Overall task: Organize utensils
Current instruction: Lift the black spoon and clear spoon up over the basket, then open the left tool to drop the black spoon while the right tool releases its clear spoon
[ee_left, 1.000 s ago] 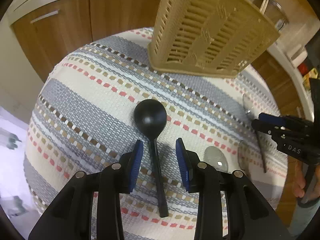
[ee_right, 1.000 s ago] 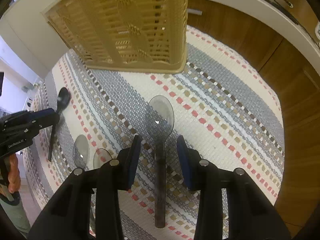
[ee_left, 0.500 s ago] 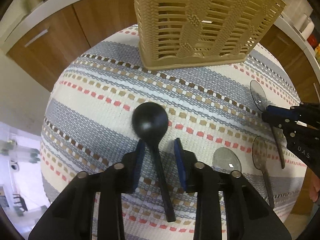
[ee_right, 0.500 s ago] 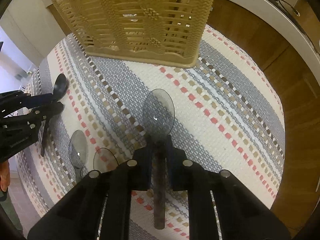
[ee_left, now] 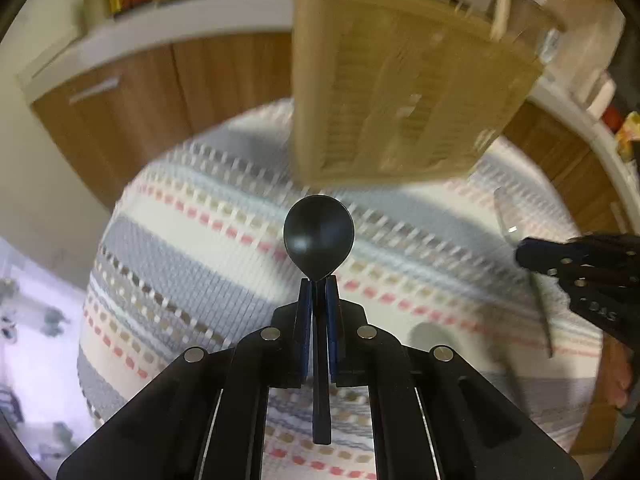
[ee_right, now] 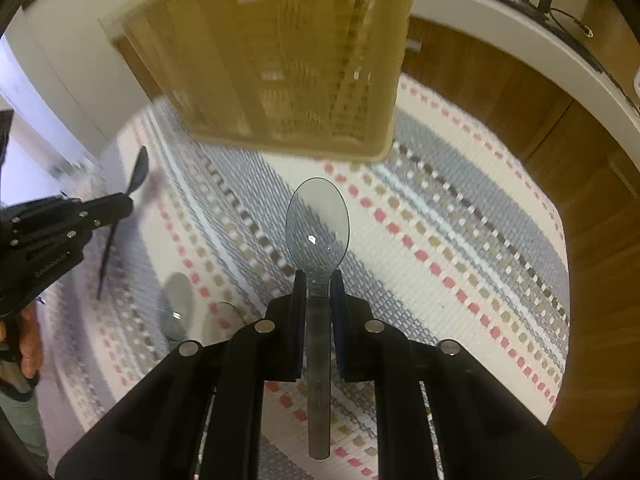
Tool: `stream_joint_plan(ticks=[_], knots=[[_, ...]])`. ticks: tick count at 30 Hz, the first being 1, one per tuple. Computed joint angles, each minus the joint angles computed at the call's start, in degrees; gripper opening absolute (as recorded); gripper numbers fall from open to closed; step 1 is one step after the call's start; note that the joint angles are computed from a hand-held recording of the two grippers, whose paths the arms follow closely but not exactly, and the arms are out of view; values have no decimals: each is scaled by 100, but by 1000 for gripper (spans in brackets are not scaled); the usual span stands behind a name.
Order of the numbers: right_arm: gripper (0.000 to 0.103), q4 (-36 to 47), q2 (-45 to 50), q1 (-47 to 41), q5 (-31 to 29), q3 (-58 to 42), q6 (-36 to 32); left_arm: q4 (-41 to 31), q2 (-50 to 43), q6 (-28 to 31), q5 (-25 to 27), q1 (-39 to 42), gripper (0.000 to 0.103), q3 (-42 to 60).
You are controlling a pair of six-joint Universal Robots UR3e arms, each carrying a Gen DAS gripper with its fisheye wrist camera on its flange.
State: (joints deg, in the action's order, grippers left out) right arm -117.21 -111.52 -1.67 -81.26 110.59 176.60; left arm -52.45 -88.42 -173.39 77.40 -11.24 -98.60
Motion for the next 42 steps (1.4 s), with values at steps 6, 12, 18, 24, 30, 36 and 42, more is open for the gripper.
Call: stream_joint_plan(ticks=[6, 12, 18, 24, 30, 36, 42], knots=[[10, 146, -1194, -891, 997, 259, -501, 1532, 983, -15, -1237, 508, 5, -741], [10, -329, -1274, -972, 1426, -68, -492, 2862, 730, -952, -1783, 646, 5, -456], [10, -1986, -964, -1200, 1781, -298, 217, 3597, -132, -1724, -1285, 228, 5, 578], [10, -3370, 83, -1125, 1808, -865, 925, 4104, -1034, -2206, -973, -142, 5, 1572], [10, -4831, 1147, -271, 324, -1144, 1095, 4300, -1938, -2003, 179, -769, 5, 2500], [10, -5593, 1812, -87, -227, -1106, 994, 4487, -2601, -2015, 813, -1060, 5, 2964], [10, -5891, 1968, -151, -278, -968, 888, 4688, -2931, -1985, 1052, -1146, 5, 2955]])
